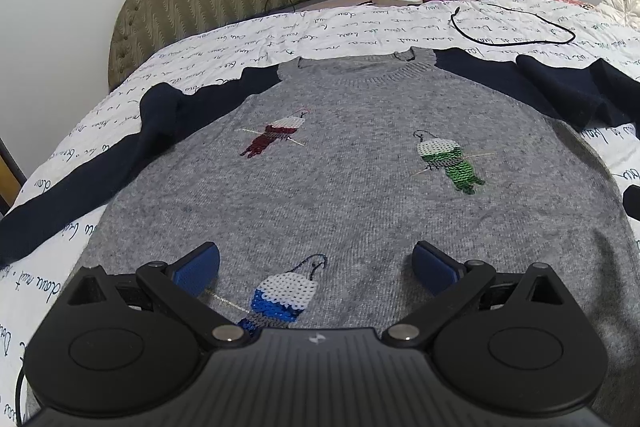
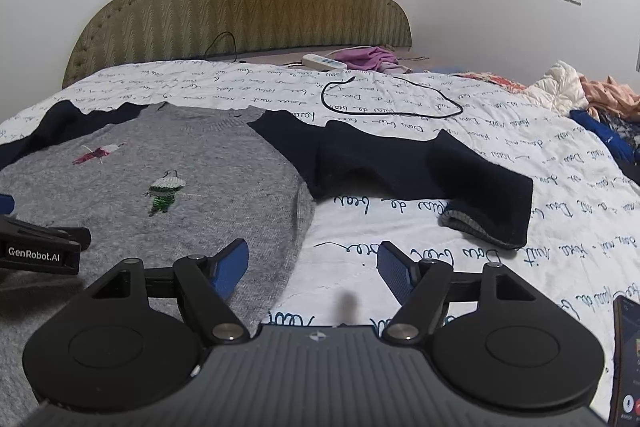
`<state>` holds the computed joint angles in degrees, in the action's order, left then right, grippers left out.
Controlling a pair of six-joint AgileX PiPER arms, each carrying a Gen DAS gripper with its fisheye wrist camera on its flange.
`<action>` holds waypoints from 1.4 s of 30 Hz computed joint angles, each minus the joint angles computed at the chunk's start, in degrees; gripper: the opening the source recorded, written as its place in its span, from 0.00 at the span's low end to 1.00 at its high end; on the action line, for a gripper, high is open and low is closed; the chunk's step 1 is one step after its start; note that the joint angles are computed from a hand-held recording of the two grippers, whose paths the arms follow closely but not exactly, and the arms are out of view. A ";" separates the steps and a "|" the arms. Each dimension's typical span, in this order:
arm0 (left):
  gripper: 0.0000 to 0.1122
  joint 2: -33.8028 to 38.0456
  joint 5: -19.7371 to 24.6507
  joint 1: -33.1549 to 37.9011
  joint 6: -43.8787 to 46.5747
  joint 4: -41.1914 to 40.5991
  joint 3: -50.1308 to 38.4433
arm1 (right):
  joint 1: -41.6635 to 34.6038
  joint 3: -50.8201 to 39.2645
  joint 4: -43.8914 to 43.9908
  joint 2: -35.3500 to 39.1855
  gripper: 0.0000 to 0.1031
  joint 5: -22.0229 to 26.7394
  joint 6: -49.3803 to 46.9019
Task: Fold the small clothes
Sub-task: 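Grasp the navy sleeve cuff with the right gripper, then lift the cuff and fold the sleeve across the sweater body with the right gripper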
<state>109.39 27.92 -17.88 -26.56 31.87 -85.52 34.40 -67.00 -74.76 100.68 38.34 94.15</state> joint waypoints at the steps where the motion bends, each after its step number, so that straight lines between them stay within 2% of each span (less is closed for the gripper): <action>1: 0.92 0.05 0.05 -0.08 -0.10 0.19 -0.08 | 0.05 -0.17 0.14 0.10 0.70 0.24 -0.34; 13: 0.92 0.36 0.19 -0.35 1.96 -1.79 -0.92 | -1.25 0.65 -1.70 -0.11 0.60 4.38 -2.65; 20: 0.92 0.71 0.44 -0.59 4.04 -3.63 -1.80 | -4.23 -0.71 -4.49 2.40 0.59 9.39 -6.92; 22: 0.92 0.84 0.49 -0.64 4.66 -4.22 -2.14 | -6.07 -1.65 -4.86 3.75 0.58 9.44 -8.64; 28: 0.92 1.54 1.20 -0.81 5.33 -4.49 -3.30 | -13.13 -6.91 0.50 8.88 0.54 5.27 -16.35; 34: 0.92 2.28 1.79 -0.66 6.10 -5.60 -4.55 | -18.24 -9.43 2.24 11.35 0.52 0.81 -17.26; 35: 0.92 2.29 1.74 -0.68 6.18 -5.63 -4.52 | -19.15 -9.82 2.98 11.41 0.46 -0.10 -16.97; 36: 0.92 2.25 1.65 -0.69 6.24 -5.59 -4.41 | -19.99 -10.19 4.31 11.31 0.28 -0.88 -17.04; 37: 0.92 2.27 1.59 -0.69 6.33 -5.50 -4.36 | -20.78 -10.20 4.51 11.05 0.16 -1.45 -15.61; 39: 0.92 2.47 1.70 -0.70 6.46 -5.44 -4.58 | -22.75 -8.65 4.86 9.22 0.11 -4.67 -12.11; 42: 0.92 2.55 1.80 -0.38 7.17 -6.23 -4.89 | -26.33 -5.38 7.14 5.23 0.10 -12.25 -7.85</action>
